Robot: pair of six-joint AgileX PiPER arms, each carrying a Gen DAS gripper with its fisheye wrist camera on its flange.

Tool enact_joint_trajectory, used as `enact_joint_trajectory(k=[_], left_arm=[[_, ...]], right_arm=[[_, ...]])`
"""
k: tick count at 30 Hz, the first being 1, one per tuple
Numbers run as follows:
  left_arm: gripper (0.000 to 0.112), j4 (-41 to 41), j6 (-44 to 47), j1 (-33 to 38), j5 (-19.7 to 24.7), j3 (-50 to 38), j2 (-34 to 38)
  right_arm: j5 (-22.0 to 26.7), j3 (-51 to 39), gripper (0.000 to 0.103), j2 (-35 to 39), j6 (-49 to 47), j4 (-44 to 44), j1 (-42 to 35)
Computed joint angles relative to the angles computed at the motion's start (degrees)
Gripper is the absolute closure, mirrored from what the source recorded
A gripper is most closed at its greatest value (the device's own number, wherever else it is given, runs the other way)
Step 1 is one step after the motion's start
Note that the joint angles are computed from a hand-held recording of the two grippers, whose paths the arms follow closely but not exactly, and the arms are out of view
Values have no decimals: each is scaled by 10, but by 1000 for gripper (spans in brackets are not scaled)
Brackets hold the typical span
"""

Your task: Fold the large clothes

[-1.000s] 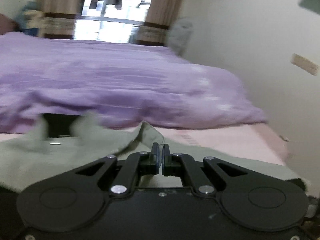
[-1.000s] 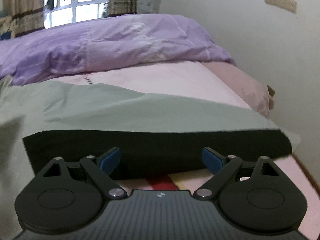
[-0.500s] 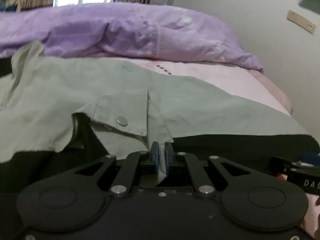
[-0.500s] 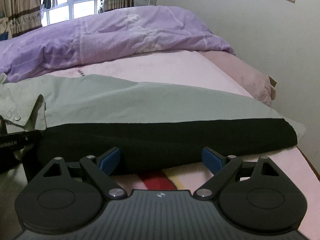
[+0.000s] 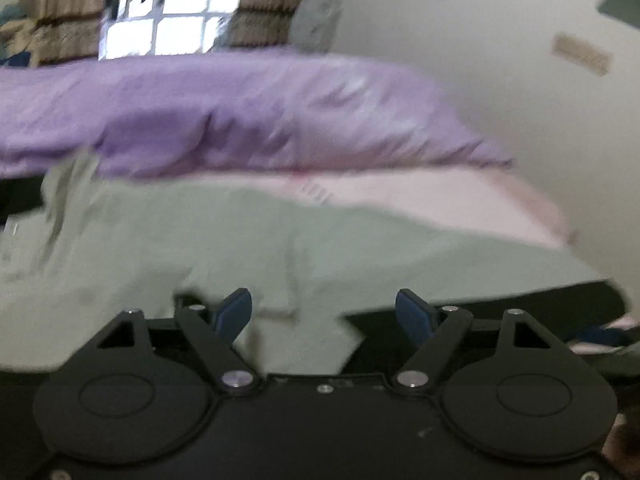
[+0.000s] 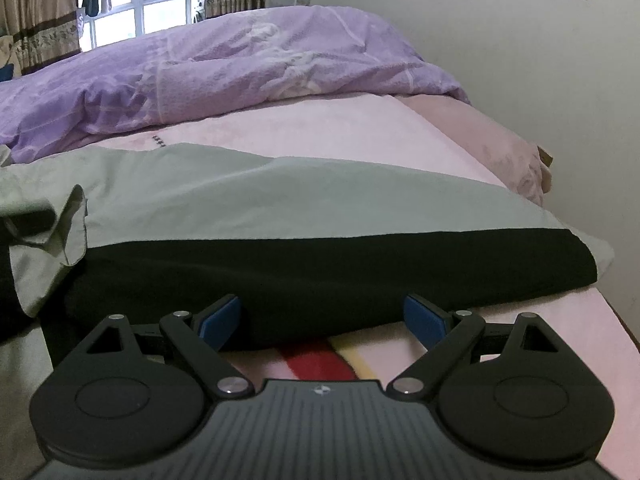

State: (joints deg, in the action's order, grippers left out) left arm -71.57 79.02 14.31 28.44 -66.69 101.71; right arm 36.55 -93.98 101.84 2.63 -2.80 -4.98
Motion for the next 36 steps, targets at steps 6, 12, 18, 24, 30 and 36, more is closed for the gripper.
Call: enact_joint_trajectory(k=[6,12,18,24,30,36], left_arm=[[20,-96,149,-47,-117,37,20],[9,-30,121,24,-40,72,-76],[9,-31,238,171,18,157,-177],[9,31,213,331,87,147,-178],[9,112,130,405,87,101,-135],[9,123,117,468,121,65,-118]], right_arm=[[-6,4,0,4,-78,126,-52],[1,5,19,16,-150,296,-195],[67,-110,18,119,-71,365,-344],[187,-350,31,268,20,419,-380],[202,-452,85,327,86,365,-355],[44,-213,87,152,-129,477,-339]])
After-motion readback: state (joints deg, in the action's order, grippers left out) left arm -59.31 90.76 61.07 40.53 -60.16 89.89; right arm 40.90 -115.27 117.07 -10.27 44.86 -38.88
